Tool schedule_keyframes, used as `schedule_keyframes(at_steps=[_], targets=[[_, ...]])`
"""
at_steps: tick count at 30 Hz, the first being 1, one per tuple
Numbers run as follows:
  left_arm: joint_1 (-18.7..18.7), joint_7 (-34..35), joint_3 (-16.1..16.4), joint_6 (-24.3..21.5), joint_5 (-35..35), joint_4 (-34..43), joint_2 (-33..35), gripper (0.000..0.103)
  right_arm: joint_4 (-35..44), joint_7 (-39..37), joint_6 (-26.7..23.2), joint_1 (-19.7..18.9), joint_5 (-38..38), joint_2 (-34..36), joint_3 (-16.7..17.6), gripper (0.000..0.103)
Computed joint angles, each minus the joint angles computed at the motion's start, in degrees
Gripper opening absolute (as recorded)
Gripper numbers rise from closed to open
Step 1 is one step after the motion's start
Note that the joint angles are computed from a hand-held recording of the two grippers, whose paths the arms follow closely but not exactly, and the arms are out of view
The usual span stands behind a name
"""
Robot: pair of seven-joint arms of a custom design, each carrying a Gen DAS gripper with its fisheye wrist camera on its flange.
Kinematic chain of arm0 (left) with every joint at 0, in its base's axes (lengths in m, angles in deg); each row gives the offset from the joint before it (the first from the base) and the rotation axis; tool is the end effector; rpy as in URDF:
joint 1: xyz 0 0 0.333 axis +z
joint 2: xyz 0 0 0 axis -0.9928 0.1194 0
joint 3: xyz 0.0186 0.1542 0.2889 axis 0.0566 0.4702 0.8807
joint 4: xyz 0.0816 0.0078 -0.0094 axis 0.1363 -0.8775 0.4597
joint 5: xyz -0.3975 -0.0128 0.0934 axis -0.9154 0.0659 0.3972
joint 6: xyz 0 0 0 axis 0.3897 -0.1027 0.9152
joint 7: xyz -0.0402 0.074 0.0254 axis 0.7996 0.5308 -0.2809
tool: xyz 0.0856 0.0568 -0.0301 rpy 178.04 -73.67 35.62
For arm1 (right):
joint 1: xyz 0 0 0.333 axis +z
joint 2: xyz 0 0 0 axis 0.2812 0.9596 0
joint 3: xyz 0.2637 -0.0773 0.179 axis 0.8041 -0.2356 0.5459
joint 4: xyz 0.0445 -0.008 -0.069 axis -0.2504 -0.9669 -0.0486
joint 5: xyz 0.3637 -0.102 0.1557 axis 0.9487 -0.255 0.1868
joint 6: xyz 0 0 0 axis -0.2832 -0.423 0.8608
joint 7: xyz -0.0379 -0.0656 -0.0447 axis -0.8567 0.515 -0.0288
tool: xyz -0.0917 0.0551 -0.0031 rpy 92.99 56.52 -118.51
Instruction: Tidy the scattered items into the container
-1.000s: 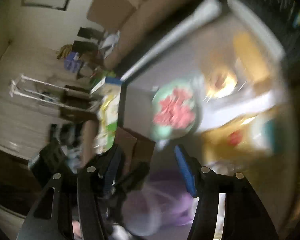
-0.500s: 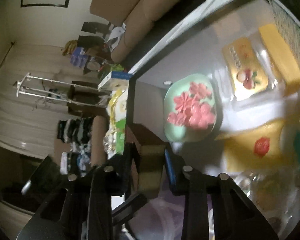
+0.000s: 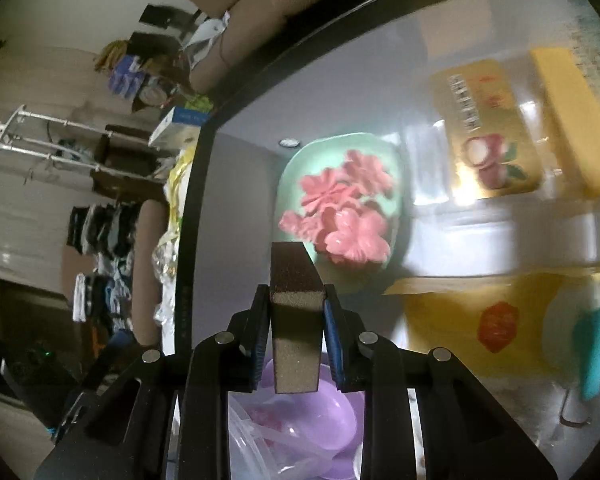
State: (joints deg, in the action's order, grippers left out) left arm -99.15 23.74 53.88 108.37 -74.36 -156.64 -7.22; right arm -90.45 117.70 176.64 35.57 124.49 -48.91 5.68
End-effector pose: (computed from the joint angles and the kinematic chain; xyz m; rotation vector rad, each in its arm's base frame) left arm 0.6049 -0.4118 0.5562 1.4814 -2.4770 1.1740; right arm 0.5804 0.2657 0.4628 -1.2334 1.9097 0.3862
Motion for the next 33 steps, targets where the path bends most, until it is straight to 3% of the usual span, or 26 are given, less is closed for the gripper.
schedule_keyframes(at_steps=[6,12,15,21,24,26,29,30,33], targets=[[0.92,1.75,-0.62,1.28,-2.01,-2.03,-0.93,0.103,2.28,-1.45,-2.61,0.01,-1.99,0.58,0.11,0.024],[1.54,2.46,-0.54,2.20,-3.39,-3.28,-1.57,0.103,-0.56,6.70,-2.65,1.15,-10.65,-1.71,-1.04,0.024],[1.97,3.31,-0.77,2.31,-4.68,-3.85,-1.87,0.103,-3.04,4.40,-0.76,0.97,-5.94,-3.64,-0.54,0.024],[1.69,3.01,-0.66,2.51,-5.41,-4.28,-1.98,0.103,-0.28,-0.93,-2.47,0.92,2.24,-1.15,-0.17,0.024],[1.34,2.67,-0.52,2.44,-5.01,-4.46,-2.17,0.103,2.40,2.71,-4.44,1.05,-1.66,1.76,-0.27,0.025],[1.27,2.79,-0.58,2.21,-4.99,-4.56,-2.30,0.103,3.89,5.73,-6.64,1.02,-4.82,3.13,-0.44,0.029],[0.95,2.49,-0.38,1.86,-4.47,-4.41,-2.23,0.103,4.75,17.04,-9.27,2.26,-18.34,3.24,-2.42,0.045],[0.90,2.42,-0.36,1.84,-4.41,-4.36,-2.18,0.103,4.17,17.25,-8.80,1.82,-18.21,2.61,-2.13,0.051],[1.00,2.83,-0.59,1.98,-4.87,-4.56,-2.21,0.103,1.06,18.72,-3.99,1.44,-19.39,-0.31,-2.15,0.053]])
